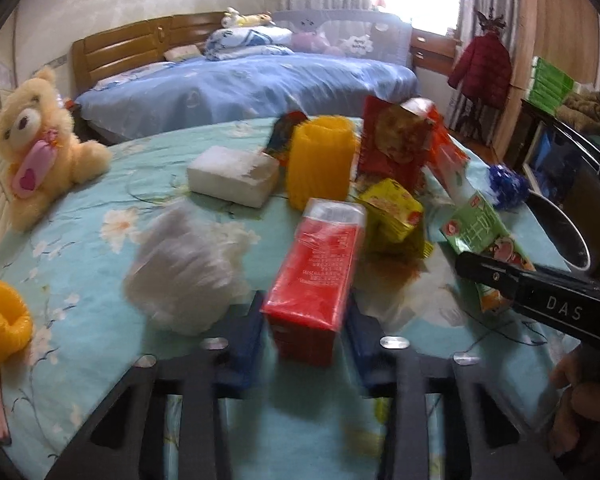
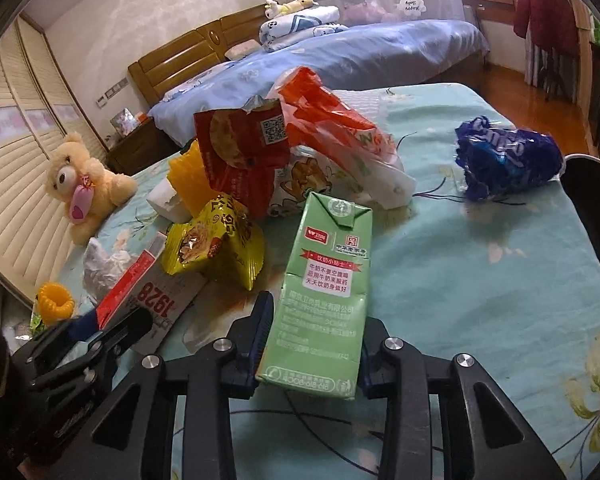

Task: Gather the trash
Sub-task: 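Grasp the red juice box with the left tool while the right tool grasps the green juice box, then carry both juice boxes over the trash bin with both tools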

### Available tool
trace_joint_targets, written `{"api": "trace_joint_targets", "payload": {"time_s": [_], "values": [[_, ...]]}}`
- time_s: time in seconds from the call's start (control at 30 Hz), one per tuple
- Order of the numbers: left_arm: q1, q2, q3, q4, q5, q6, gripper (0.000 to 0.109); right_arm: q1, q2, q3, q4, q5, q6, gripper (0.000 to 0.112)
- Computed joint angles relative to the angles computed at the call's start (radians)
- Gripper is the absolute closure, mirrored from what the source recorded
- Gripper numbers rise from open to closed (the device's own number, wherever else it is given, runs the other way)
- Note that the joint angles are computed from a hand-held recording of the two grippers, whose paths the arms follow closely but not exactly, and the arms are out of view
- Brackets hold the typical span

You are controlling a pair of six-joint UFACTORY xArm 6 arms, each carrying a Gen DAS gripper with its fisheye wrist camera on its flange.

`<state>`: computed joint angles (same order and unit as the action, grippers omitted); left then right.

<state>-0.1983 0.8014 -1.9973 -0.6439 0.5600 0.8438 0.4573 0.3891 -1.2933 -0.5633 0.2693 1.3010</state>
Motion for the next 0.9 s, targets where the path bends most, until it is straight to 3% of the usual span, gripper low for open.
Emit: {"api": "trace_joint_targets", "payload": {"time_s": [0.3,0.47,0.9], "values": [[-0.022,-0.149,0.214,-0.183,-0.069,0.205,0.078,-0.027,-0.119,0.132,-0.11,-0.026,0.102,0.078],[-0.023,-0.214,0.28,-0.254,-0.056,0.263,0.078,-0.043,-0.177,0.19,-0.162,-0.028,0.152,0.078],[-0.078,-0.257,0.313,-0.251,0.001,0.321,0.078,-0.099,-0.324,0.354,-0.244,-0.011,0.252,0.078]]}}
